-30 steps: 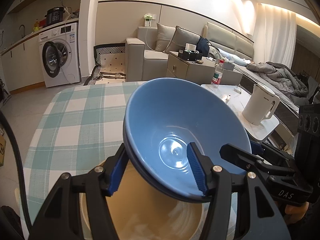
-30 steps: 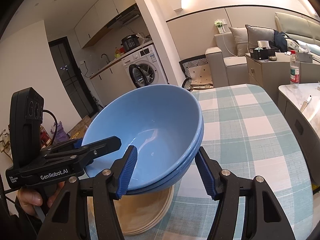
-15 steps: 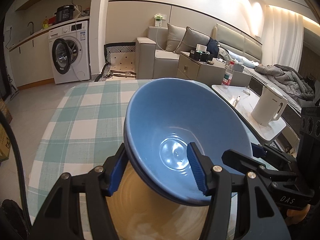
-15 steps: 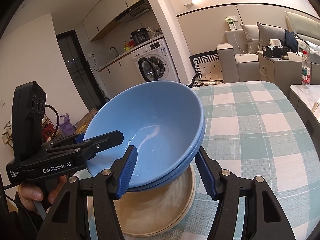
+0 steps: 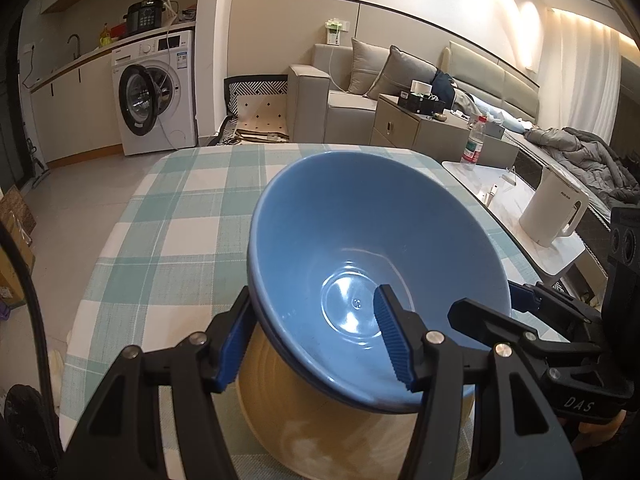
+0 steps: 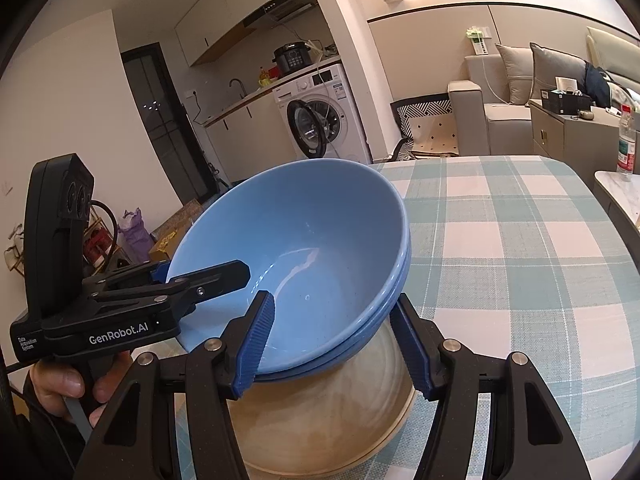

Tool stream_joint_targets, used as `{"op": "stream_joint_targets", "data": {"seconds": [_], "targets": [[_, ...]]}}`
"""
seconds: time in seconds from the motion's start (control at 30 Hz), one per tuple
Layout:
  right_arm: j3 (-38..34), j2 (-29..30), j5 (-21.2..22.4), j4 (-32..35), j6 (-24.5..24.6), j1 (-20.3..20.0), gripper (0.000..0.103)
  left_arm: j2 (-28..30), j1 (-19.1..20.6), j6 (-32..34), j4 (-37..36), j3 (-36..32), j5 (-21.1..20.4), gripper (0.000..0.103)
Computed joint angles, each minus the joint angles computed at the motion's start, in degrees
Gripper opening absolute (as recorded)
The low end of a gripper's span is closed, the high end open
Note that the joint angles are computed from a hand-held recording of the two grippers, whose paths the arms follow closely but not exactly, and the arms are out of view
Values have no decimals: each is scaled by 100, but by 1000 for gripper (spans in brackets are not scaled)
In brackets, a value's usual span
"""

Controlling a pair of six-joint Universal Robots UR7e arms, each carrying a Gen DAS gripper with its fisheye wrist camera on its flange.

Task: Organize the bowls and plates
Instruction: 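Lower the stacked blue bowls onto the cream plates with both tools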

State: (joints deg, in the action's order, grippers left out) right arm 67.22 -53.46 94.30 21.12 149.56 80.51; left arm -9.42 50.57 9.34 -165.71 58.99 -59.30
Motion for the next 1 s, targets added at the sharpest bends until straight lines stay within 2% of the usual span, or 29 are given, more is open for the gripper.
{"op": "stream_joint_targets", "data": {"seconds": [0.8,1.0], "targets": [[97,30,35,-23,-236,107,62,-149,76,-108,-11,320,139,59],[123,12,93,-86,-279,119,65,-170,87,-57,6,346,36,67]]}}
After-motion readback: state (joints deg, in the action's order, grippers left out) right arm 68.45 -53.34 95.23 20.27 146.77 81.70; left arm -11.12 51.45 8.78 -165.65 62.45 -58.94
